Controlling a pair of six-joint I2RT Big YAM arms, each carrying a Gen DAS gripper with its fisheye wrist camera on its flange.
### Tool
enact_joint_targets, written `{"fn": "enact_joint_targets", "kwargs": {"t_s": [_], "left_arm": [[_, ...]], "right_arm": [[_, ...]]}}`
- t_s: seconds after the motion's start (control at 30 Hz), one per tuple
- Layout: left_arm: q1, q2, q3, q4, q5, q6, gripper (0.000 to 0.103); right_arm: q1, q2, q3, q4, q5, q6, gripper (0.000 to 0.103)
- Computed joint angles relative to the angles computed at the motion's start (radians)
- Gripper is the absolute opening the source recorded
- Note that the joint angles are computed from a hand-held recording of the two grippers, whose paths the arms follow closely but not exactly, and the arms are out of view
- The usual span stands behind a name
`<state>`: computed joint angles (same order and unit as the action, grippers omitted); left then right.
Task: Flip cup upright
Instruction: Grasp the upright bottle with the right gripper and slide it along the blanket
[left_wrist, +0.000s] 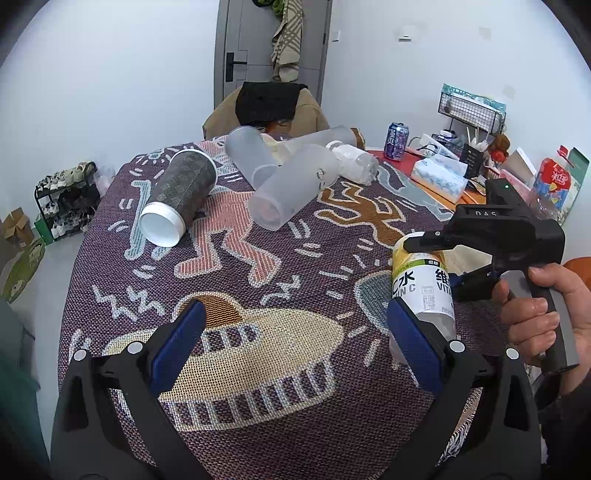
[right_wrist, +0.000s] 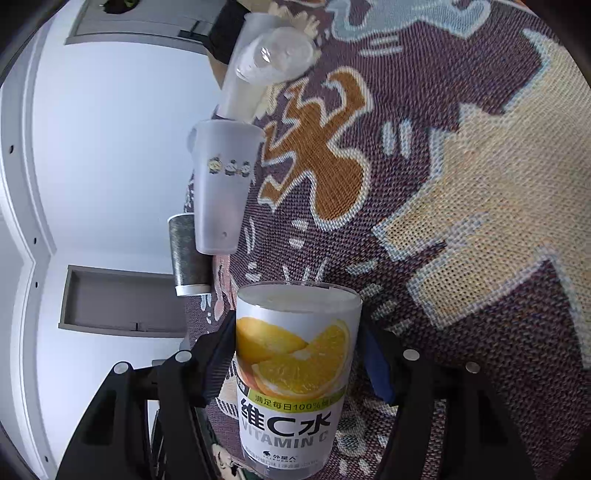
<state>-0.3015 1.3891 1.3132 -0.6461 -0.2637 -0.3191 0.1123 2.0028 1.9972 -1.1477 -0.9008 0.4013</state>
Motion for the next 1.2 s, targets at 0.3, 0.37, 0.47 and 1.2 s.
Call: {"fn": "enact_joint_targets", "kwargs": {"t_s": [0.3, 0.37, 0.47, 1.2], "left_arm": [[-0.021, -0.003, 0.003, 0.02, -0.024, -0.007, 0.097], [-0.026, -0.004, 0.002, 0.023, -0.028, -0.011, 0.097], [-0.029, -0.01, -0.006, 0.031, -0.035, -0.017, 0.097], [0.026, -0.124, -0.142, 0.067, -0.082, -0.153, 0.097]], "right_arm": [[-0.014, -0.134, -0.14, 0.17, 0.018, -0.127, 0.061], [-0.01, -0.168, -0.169, 0.212, 0.052, -0.166, 0.061], [-0.003, -0.225, -0.225, 0.295, 0.119, -0.221, 0.061], [0.129, -0.421, -0.496, 0.736, 0.453, -0.505, 0.061]]}}
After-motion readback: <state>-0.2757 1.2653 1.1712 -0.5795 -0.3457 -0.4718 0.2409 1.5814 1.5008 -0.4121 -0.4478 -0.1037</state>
